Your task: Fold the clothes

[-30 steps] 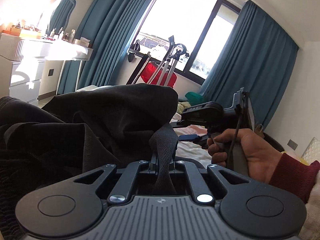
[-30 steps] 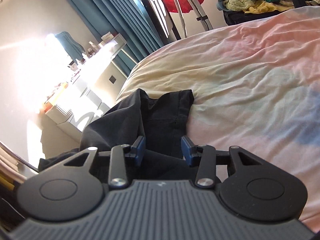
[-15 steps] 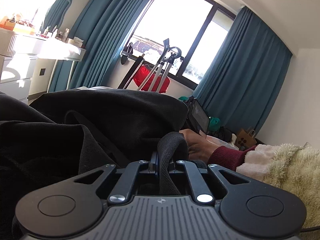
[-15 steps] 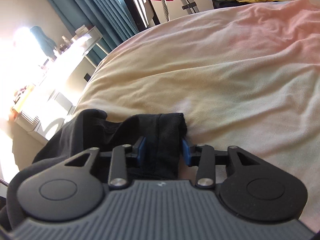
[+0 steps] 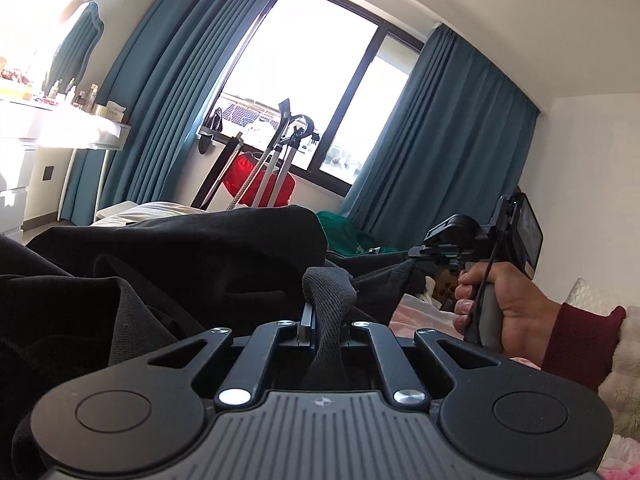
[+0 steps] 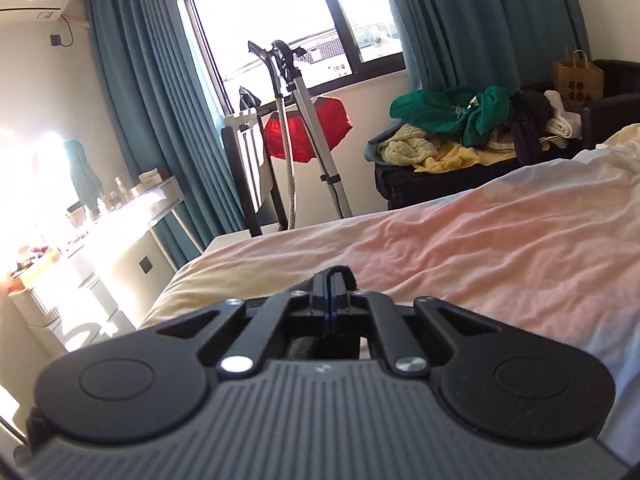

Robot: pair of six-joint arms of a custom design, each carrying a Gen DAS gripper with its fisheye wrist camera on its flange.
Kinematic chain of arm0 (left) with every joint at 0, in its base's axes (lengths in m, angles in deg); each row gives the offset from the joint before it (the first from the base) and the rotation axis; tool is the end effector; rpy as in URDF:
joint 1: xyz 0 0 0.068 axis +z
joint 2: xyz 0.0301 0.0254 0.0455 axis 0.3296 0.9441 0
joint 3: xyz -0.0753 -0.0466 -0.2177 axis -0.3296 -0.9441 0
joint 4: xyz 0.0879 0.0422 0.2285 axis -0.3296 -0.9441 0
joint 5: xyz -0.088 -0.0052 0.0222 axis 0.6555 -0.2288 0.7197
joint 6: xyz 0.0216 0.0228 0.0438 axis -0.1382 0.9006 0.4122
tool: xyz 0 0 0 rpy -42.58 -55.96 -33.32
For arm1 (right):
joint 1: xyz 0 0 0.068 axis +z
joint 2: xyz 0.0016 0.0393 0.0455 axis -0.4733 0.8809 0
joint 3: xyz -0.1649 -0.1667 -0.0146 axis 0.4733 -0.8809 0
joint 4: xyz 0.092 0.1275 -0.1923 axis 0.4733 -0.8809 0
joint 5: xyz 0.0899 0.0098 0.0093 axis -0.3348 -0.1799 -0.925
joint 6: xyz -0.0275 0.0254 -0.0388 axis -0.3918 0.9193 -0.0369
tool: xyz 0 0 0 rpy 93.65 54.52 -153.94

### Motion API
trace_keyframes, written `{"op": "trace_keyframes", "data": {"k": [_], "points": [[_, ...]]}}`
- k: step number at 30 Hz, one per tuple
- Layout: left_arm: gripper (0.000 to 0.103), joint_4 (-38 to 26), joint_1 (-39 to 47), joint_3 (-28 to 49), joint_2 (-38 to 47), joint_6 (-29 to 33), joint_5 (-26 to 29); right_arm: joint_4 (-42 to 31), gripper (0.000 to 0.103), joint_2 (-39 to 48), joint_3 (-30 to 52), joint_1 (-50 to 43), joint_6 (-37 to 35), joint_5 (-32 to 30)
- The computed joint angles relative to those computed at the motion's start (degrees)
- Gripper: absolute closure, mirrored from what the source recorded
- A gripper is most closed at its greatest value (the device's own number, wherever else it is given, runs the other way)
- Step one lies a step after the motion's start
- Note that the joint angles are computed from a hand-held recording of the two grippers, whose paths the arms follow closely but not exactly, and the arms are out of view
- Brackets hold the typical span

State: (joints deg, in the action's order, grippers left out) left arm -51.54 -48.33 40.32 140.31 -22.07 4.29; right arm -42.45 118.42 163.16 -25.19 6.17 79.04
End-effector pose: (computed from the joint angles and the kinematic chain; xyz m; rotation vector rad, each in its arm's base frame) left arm 0.1129 -0.2029 0.1830 -0.0962 1.7720 -0.5174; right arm 0.4516 0.0274 0.2430 0.2111 1.9234 0.3521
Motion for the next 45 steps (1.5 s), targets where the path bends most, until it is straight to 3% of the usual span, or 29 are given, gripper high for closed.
{"op": "trace_keyframes", "data": {"k": [4,8,11,16,18,22,26,29,31,33,34,35,40,41,45], "points": [[0.097,-0.2,-2.4,3.3,4.6,0.6,0.2,0.4,0.099,-6.6,-4.9,-10.8,0.2,-0.4],[0.097,1.7,-3.8,6.9,10.9,4.0,0.3,-0.8,0.099,-8.1,-6.8,-22.0,-1.2,-1.4],[0.097,1.4,-4.3,9.7,15.2,7.1,2.8,0.0,0.098,-9.2,-12.5,-28.4,-1.9,-2.2],[0.097,-4.4,-5.3,14.6,21.2,9.3,6.9,7.4,0.098,-10.0,-27.6,-37.0,2.7,-8.0],[0.097,-7.8,-5.7,15.9,22.6,10.4,10.3,4.9,0.098,-10.4,-30.6,-38.7,3.7,-8.9],[0.097,-14.8,-7.0,19.5,26.0,9.4,11.2,2.2,0.096,-13.4,-32.8,-41.9,9.1,-10.1],[0.096,-17.6,-6.0,22.0,28.0,8.9,12.6,14.4,0.096,-20.7,-42.9,-42.5,10.6,-5.5],[0.096,-19.3,-5.4,23.4,28.8,9.6,13.2,21.9,0.095,-23.8,-46.1,-42.5,8.9,-10.7],[0.096,-20.6,-5.6,24.1,29.2,9.3,13.5,18.5,0.091,-23.4,-44.3,-40.8,9.3,-15.5],[0.096,-21.7,-5.8,24.7,29.6,9.0,13.7,14.0,0.075,-22.1,-41.4,-38.9,9.6,-20.5],[0.096,-22.4,-5.8,25.2,30.0,8.6,13.9,12.5,0.055,-20.6,-39.8,-37.9,10.9,-22.6],[0.096,-23.2,-5.6,26.0,30.5,7.9,14.2,11.3,0.044,-18.8,-38.0,-36.9,12.6,-24.6],[0.095,-22.9,-5.4,27.2,33.0,9.6,14.9,11.6,0.039,-14.7,-33.7,-29.7,15.3,-25.8],[0.095,-21.7,-4.9,26.7,33.0,10.4,15.9,9.2,0.033,-13.1,-31.1,-28.7,15.9,-25.6],[0.095,-16.7,-2.8,23.3,31.2,11.7,19.3,-8.7,0.033,-2.7,-13.2,-25.4,19.9,-18.2]]}}
